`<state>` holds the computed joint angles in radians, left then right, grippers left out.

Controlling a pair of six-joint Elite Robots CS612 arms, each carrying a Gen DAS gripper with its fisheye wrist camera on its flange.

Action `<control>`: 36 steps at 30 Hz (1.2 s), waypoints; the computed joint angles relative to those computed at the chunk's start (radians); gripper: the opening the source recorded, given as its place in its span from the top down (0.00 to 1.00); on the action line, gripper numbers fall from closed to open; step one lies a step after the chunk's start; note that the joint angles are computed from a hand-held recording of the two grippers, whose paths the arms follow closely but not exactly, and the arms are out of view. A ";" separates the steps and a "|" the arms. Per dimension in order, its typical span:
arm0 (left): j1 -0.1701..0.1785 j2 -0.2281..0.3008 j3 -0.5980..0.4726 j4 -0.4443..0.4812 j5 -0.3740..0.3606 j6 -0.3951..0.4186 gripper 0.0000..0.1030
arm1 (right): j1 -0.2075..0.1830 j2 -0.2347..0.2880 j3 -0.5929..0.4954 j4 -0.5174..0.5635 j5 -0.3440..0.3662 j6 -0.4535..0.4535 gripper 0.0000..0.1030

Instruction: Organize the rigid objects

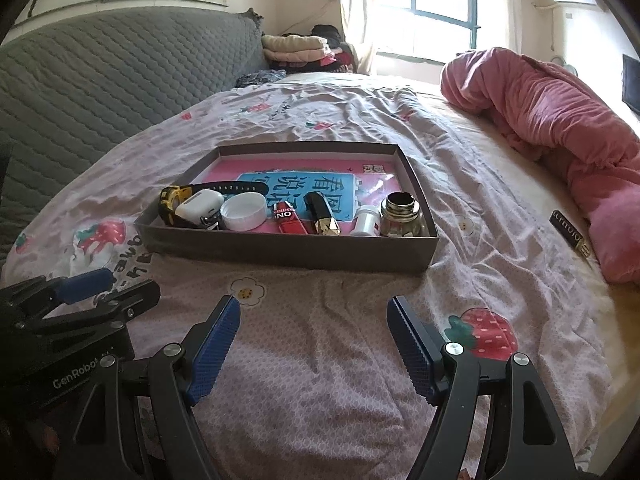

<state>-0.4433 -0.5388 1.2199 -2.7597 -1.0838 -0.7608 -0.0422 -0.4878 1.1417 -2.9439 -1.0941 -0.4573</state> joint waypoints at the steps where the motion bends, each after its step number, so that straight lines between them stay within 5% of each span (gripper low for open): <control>1: 0.000 0.002 -0.002 0.000 0.000 0.000 0.47 | 0.000 0.002 -0.002 -0.003 0.000 0.005 0.25; 36: 0.018 0.028 -0.039 0.095 -0.004 -0.074 0.47 | 0.014 0.030 -0.042 0.069 -0.058 -0.020 0.25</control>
<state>-0.4251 -0.5107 1.1806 -2.6648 -1.0874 -0.8351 -0.0286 -0.4578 1.0998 -2.8746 -1.1518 -0.4773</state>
